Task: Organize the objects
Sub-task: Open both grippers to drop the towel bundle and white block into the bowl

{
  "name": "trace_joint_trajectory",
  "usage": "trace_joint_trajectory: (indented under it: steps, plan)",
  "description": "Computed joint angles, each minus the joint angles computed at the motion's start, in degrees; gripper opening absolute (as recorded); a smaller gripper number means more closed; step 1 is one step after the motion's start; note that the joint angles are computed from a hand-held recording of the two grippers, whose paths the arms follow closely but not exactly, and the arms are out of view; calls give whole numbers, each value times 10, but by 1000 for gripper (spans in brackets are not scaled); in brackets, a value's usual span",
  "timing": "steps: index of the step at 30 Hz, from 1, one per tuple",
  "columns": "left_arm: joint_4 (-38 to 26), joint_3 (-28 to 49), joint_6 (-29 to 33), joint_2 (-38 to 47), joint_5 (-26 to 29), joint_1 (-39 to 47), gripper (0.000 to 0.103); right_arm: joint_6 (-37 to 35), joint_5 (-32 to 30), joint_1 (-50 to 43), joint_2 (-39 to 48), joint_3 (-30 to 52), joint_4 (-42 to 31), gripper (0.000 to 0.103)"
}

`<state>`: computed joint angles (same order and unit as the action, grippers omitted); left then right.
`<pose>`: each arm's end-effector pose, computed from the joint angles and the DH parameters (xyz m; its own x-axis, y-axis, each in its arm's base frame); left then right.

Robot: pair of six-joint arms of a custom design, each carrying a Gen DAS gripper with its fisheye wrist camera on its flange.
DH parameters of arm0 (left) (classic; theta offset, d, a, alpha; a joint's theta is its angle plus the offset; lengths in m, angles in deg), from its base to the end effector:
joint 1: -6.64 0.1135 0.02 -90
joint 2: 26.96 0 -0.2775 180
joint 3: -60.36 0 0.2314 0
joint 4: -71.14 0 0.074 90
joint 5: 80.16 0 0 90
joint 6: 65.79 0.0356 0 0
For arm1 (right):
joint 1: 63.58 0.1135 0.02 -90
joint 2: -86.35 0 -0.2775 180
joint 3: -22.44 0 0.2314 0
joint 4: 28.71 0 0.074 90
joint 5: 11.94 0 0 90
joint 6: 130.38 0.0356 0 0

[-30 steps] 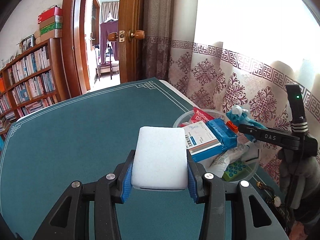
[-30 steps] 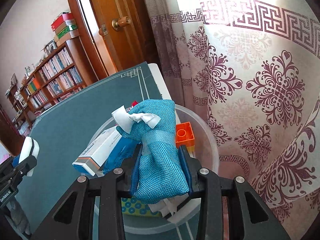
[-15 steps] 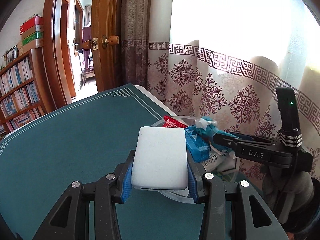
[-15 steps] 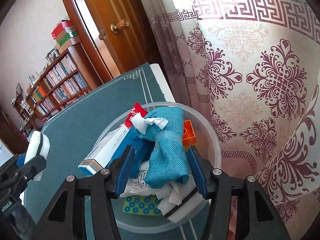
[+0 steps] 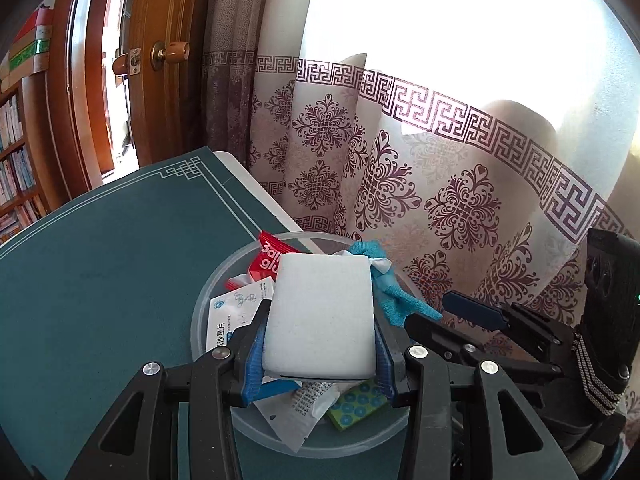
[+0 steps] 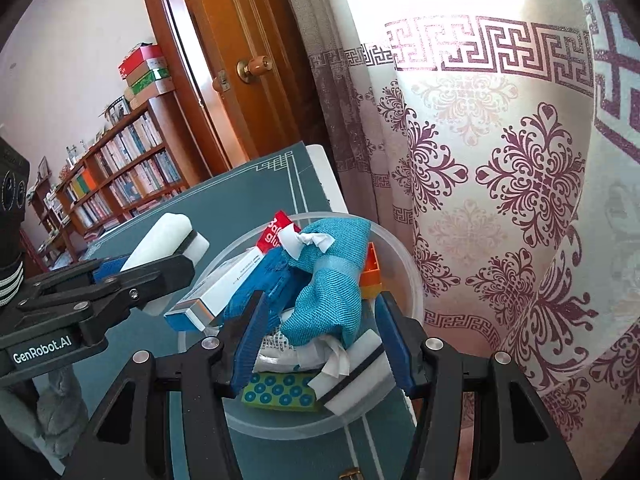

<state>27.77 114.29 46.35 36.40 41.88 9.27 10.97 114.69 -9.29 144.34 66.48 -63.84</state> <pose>0.1875 -0.0103 0.2406 -0.6309 0.2908 -0.7193 0.5606 0.8118 -0.1636 0.1134 0.1213 0.2155 -0.6062 0.2304 -0.7612 0.0799 0.9699 0.2300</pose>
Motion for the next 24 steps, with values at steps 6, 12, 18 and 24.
trace_joint_trajectory:
  steps: [6,12,18,24]
  plan:
    - [27,-1,-27,31,-21,-51,47,38,30,36,-22,-9,-38,57]
    - [44,-10,-43,42,-39,-70,67,58,32,49,-32,-16,-45,57]
    - [38,-6,-37,31,-28,-36,77,73,37,73,-22,-12,-51,57]
    - [34,-20,-14,-34,-45,26,100,96,38,104,-6,5,-71,58]
